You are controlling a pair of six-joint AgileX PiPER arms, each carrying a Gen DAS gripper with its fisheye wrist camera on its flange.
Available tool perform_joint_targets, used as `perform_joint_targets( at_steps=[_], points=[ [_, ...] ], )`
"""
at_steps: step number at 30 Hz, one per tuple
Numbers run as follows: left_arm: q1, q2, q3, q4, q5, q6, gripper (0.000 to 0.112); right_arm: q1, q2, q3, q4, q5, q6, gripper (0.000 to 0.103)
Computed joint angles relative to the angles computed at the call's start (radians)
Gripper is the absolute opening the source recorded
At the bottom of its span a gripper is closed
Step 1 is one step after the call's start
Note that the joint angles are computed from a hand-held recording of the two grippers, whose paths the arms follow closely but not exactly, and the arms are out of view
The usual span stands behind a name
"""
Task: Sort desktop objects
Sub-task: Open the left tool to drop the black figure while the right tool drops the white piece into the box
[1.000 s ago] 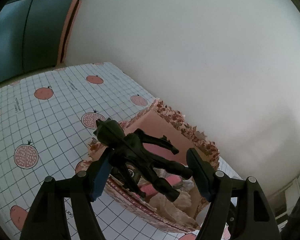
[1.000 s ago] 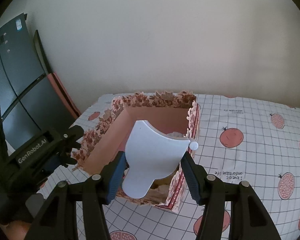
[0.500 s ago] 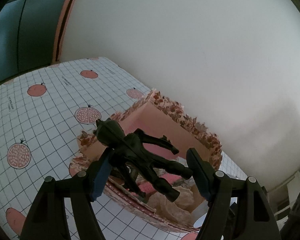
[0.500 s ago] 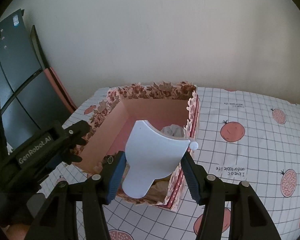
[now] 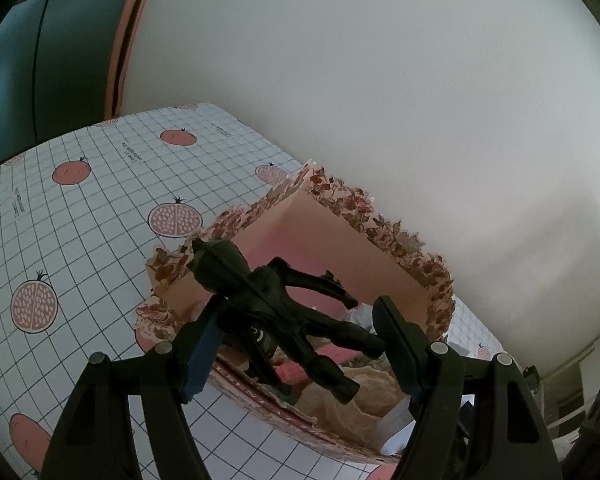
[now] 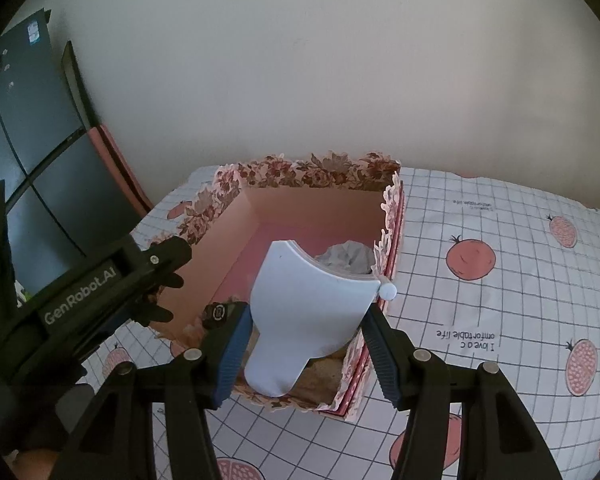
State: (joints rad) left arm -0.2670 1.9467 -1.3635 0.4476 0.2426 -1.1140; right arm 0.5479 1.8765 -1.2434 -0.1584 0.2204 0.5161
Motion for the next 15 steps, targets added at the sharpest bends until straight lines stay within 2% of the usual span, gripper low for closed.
perform_joint_targets(
  at_steps=[6, 15],
  points=[
    [0.003, -0.003, 0.003, -0.007, 0.002, 0.007, 0.075, 0.004, -0.001, -0.001, -0.06, -0.005, 0.048, 0.06],
    [0.003, -0.006, 0.004, 0.009, 0.001, -0.011, 0.075, 0.009, 0.004, -0.008, -0.036, -0.016, 0.018, 0.06]
  ],
)
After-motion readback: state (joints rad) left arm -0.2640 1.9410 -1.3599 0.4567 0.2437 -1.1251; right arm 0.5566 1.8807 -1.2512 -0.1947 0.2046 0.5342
